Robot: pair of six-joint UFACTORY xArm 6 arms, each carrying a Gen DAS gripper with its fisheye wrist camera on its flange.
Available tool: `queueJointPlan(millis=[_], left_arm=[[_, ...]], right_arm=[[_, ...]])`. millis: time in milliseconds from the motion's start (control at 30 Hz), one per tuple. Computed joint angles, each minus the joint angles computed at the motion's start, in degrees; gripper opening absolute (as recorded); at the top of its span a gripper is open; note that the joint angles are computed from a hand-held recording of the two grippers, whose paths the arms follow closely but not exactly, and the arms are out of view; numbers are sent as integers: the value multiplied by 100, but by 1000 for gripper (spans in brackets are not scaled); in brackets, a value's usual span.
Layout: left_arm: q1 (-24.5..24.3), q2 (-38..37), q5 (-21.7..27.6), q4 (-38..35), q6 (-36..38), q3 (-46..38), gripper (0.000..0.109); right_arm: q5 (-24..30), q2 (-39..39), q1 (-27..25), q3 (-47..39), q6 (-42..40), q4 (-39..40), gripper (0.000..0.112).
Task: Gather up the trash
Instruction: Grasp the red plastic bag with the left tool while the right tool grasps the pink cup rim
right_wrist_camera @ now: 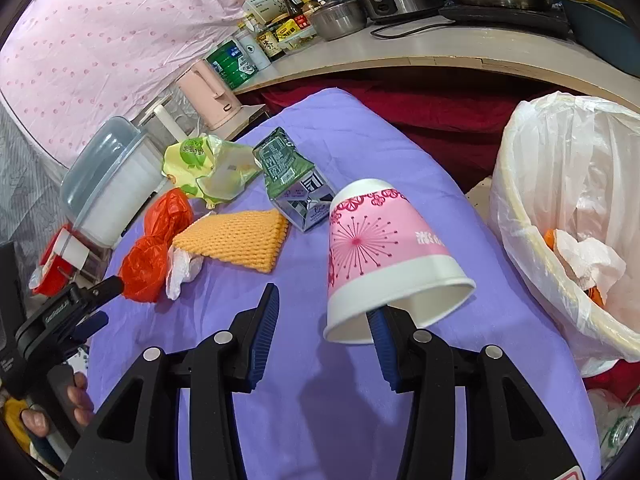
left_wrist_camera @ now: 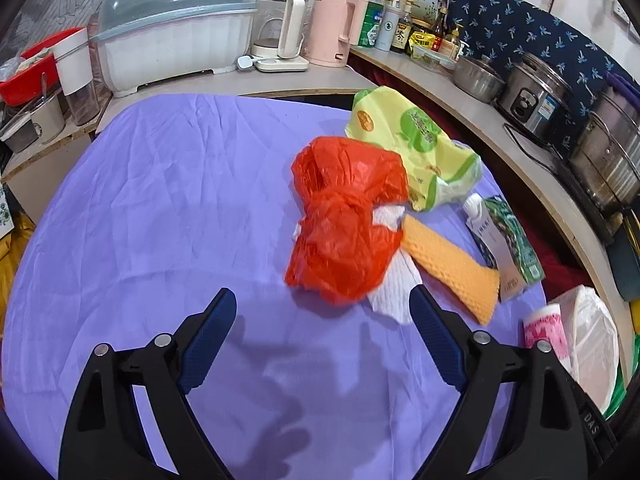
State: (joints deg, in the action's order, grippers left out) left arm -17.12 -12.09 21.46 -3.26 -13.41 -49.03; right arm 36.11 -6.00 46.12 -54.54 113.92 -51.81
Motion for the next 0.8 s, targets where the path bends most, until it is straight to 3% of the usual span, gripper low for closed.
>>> queueJointPlan(millis=[233, 333, 433, 500, 600, 800], left_arm=[[52, 758, -25, 40, 12, -634, 82], [55, 957, 5, -244, 301, -800, 66], [21, 1063, 147, -546, 655, -922, 38], [-8, 1041, 146, -564, 718, -905, 30], [-49, 897, 80, -453, 666, -787, 24], [-113, 358, 48, -498, 669, -427, 21]], right_arm=[[-109, 105, -114, -77, -97, 57, 31], [-161, 125, -156, -84, -113, 70, 21], [-159, 113, -163, -85, -88, 18, 11], [-135, 92, -147, -91, -59, -32, 6], [-42, 48, -80, -114, -64, -74, 4], [210, -213, 141, -68, -15, -229, 4]])
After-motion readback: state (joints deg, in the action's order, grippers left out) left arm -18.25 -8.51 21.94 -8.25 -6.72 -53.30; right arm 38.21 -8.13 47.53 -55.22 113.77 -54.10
